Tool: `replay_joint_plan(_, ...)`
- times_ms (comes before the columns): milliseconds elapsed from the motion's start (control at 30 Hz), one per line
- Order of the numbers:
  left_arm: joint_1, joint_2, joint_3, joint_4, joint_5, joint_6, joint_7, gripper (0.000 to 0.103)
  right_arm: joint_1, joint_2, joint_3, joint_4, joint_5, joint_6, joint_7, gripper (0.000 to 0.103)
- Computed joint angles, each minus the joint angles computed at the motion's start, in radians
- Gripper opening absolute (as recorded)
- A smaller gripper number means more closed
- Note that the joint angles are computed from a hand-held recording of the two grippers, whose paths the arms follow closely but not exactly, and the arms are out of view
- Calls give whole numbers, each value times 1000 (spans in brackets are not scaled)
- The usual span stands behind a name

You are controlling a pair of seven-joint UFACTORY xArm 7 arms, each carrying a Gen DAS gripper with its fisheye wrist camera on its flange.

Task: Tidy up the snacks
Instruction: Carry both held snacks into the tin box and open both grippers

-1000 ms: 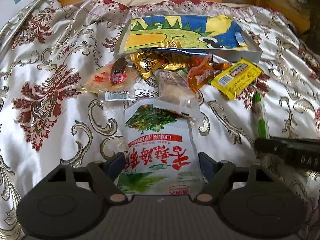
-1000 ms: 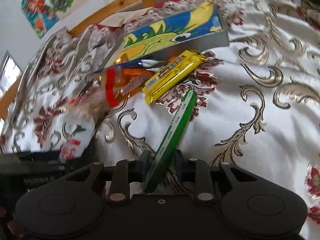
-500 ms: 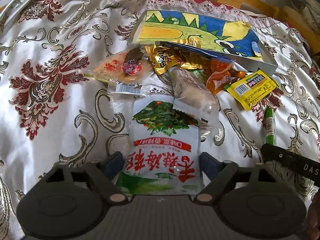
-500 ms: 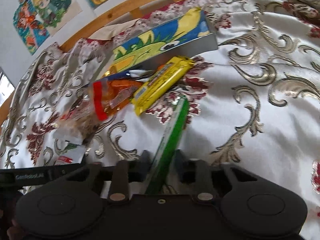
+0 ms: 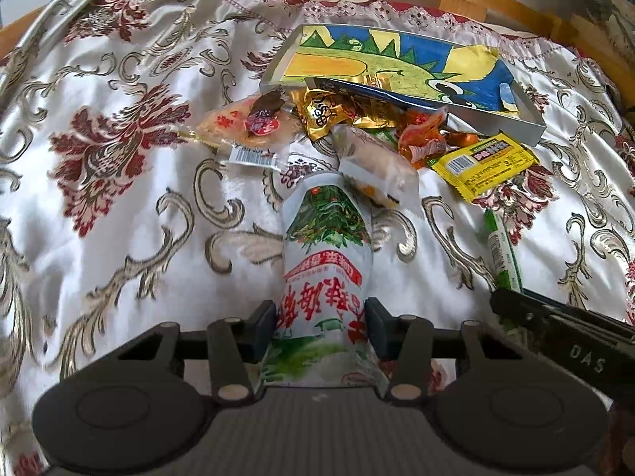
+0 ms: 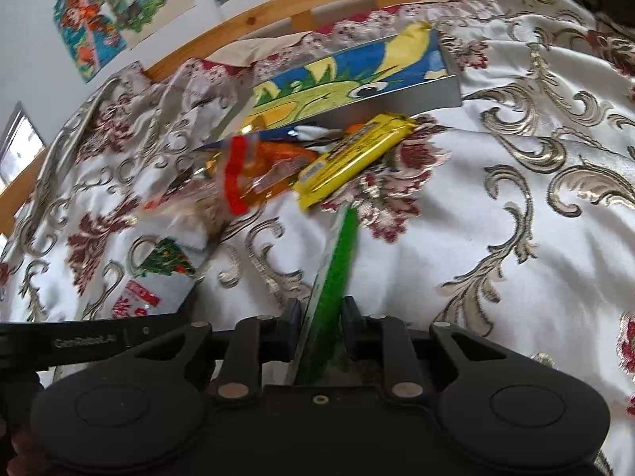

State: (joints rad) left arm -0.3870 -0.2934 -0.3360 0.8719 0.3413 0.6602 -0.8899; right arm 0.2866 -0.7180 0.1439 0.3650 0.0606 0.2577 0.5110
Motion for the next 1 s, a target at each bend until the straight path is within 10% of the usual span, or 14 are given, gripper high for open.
replay_joint_plan(1000, 24, -99, -96, -34, 48, -161, -91, 42, -51, -243, 45, -55, -101, 80, -43, 19)
